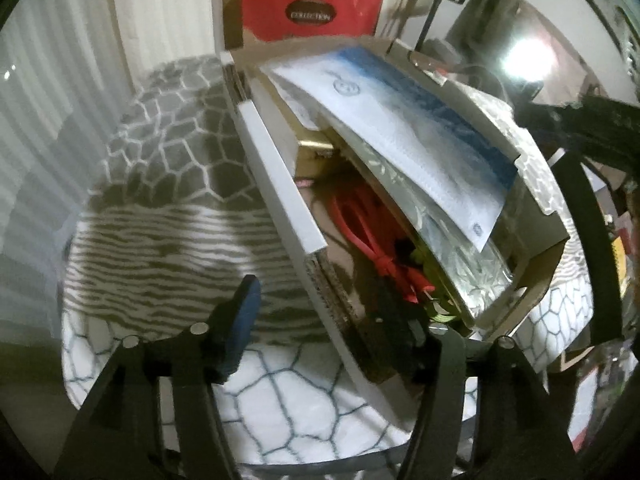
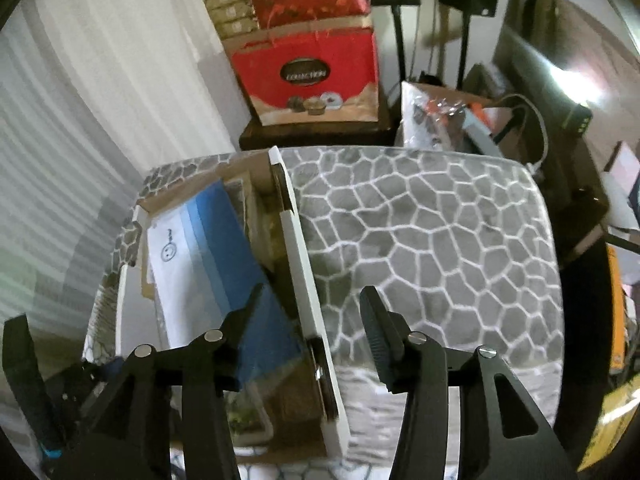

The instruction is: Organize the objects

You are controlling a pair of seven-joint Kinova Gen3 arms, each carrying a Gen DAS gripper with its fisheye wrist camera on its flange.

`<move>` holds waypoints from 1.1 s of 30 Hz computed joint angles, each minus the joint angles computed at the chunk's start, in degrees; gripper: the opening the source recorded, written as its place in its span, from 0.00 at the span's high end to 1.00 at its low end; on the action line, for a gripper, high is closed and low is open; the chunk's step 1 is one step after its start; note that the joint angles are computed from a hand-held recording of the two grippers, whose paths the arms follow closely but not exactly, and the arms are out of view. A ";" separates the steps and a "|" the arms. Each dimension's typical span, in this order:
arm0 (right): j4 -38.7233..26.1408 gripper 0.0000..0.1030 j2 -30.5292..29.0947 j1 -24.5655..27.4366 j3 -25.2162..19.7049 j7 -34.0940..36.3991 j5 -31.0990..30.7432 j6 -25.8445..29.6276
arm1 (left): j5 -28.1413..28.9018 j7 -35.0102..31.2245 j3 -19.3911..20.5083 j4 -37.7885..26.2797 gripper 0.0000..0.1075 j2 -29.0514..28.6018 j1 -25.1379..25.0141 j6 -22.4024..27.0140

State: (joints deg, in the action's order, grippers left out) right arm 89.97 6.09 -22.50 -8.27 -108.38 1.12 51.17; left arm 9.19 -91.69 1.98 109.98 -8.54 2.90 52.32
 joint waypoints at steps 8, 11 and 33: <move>10.19 0.49 -8.99 2.79 0.64 -1.63 -6.44 -3.66 | -0.08 -5.01 -2.15 0.95 0.32 -3.59 0.03 -1.61; 13.31 0.48 -11.77 3.37 0.53 -0.99 -9.28 -5.03 | 2.87 -8.37 -4.41 0.16 0.23 -3.98 -1.20 -1.52; 27.53 0.47 -13.28 4.14 5.47 23.55 -47.26 -9.13 | 26.37 -29.16 -4.05 -16.28 0.17 15.30 -14.30 -1.23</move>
State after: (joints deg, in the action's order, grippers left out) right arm 117.50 -7.19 -18.36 -2.79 -84.83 -46.14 42.04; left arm 35.56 -120.85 -2.07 93.70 6.76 -11.40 51.09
